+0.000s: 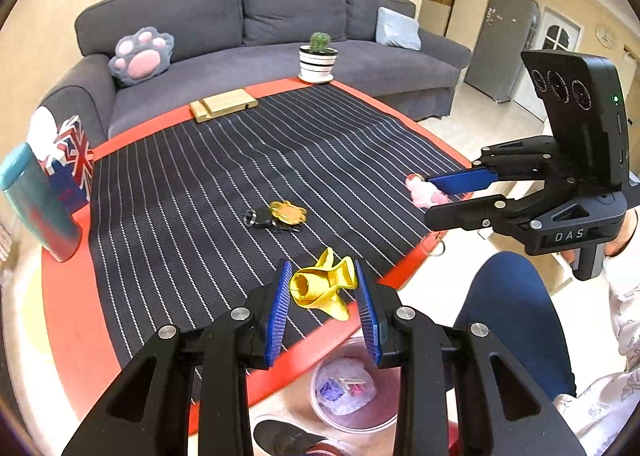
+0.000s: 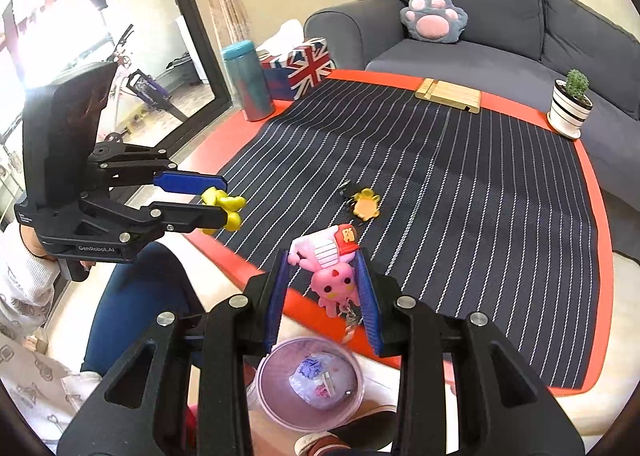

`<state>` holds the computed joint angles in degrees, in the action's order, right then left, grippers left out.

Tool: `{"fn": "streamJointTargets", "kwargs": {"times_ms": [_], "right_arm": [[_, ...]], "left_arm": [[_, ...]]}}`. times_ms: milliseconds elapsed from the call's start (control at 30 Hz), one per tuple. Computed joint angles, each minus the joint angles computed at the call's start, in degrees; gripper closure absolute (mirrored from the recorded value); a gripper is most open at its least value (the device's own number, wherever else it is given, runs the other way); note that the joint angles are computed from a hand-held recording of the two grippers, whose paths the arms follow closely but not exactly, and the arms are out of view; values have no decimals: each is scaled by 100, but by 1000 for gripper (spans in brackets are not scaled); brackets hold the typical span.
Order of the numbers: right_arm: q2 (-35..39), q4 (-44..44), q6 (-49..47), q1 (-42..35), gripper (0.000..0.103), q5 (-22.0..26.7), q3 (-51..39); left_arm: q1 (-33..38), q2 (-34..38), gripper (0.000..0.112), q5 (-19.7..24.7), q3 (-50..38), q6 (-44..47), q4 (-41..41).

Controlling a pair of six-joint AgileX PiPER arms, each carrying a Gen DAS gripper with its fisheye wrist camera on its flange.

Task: Collect trash
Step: 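Carry the pink keychain to the bin and open the right tool while the left tool lifts the yellow toy, then open the left tool over the pink bin to drop the yellow toy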

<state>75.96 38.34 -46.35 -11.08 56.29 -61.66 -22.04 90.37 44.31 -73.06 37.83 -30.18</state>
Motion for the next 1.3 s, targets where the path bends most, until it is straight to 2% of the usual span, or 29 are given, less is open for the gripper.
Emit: {"fn": "streamJointTargets", "kwargs": {"times_ms": [533,733,800,867,967,1133,1300], "right_arm": [[-1298,4,38,189,70,337,1149],[-1454,48,23,334,68,370,1483],[-1475,-15,86,415,60,286,1545],[-1528,-33,146,437,29,202,1595],[-1570,18,202,333,18,119,1607],[-1600,40,221,146,10,106,1565],[-1587,30,216,59,9,100,1573]], "left_arm": [[-48,-833,81,-142,1148,222,-451],[96,-1074,81,-65,1435,329,-574],[111,-1145,81,-70,1513,324,-578],[140,-1173,81,-59,1544,339,-601],[155,-1194,81,-36,1560,356,-611],[126,-1200,81,-17,1558,345,-617],[36,-1166,81,-24,1564,315,-598]]}}
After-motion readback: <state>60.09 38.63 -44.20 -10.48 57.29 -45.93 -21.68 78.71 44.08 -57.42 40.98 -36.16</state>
